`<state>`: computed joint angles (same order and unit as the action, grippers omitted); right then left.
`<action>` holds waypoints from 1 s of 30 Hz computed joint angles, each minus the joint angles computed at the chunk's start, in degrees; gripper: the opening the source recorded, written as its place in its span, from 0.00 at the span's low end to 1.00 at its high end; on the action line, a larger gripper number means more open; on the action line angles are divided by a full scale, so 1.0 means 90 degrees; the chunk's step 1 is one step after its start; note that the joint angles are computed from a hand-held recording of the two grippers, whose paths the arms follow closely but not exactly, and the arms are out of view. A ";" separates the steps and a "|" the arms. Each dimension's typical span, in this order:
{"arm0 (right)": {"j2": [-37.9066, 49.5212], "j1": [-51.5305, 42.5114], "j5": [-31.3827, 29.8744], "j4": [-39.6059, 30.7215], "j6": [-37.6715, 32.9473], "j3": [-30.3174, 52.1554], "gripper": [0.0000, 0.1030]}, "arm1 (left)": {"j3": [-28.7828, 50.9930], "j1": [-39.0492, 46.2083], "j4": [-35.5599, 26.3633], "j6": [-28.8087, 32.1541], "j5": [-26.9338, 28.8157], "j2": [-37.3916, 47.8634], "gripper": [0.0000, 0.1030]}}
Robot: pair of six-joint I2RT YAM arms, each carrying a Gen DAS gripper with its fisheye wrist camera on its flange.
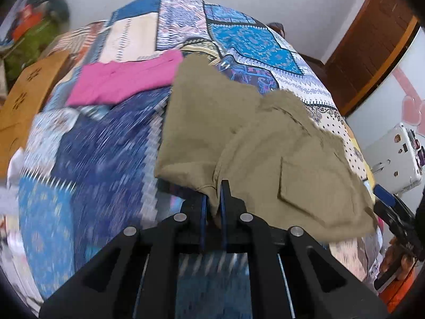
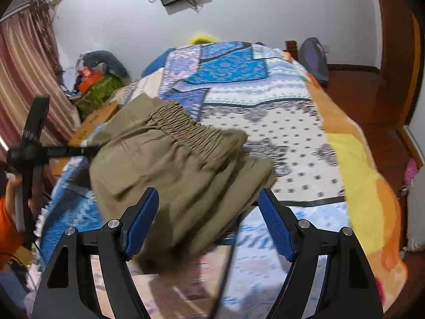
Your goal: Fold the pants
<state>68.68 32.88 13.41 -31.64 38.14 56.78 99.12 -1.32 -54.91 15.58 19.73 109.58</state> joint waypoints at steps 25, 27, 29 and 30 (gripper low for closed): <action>0.0941 -0.0140 0.0314 -0.0396 -0.0489 0.0788 0.44 | 0.1475 0.0731 -0.0747 0.1624 -0.0126 0.0569 0.36; 0.1015 -0.0412 0.0152 -0.0254 -0.0526 0.0841 0.49 | 0.2017 0.0544 -0.0818 0.1494 -0.0101 0.1045 0.42; 0.1148 -0.0659 -0.0078 -0.0089 -0.0581 0.0881 0.53 | 0.2687 0.0409 -0.1097 0.1421 -0.0124 0.1627 0.42; 0.1266 -0.0793 -0.0228 -0.0035 -0.0583 0.0918 0.54 | 0.3135 0.0338 -0.1292 0.1368 -0.0179 0.2012 0.42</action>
